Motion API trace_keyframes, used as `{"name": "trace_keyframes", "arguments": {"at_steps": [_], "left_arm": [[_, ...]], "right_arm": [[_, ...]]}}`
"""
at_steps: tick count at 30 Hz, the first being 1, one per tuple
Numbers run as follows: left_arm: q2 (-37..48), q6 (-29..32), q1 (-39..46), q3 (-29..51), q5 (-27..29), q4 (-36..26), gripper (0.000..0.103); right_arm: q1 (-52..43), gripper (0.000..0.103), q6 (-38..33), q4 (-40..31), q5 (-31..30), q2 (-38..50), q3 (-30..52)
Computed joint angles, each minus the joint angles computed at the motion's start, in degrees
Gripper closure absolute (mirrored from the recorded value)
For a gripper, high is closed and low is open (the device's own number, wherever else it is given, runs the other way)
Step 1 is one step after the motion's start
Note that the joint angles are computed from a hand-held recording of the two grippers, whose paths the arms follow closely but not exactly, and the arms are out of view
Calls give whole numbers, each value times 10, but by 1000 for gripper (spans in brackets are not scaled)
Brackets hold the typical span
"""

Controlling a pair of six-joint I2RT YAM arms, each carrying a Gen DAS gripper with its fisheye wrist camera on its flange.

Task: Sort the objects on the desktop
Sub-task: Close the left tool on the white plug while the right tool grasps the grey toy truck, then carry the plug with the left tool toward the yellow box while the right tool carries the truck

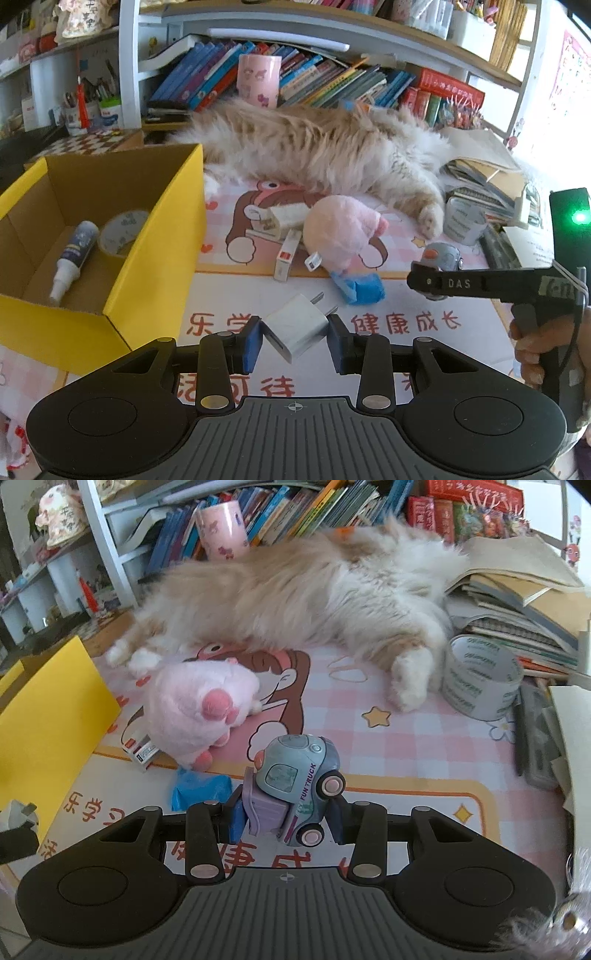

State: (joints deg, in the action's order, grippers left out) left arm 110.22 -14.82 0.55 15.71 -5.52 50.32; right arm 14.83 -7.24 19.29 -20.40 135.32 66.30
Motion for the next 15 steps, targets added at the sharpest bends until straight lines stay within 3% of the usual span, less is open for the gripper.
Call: {"name": "trace_keyframes", "arguments": {"at_steps": [15], "left_arm": [[-85, 49, 34, -49, 69, -2, 67]], "right_arm": [[11, 64, 2, 61, 18, -112, -147]]}}
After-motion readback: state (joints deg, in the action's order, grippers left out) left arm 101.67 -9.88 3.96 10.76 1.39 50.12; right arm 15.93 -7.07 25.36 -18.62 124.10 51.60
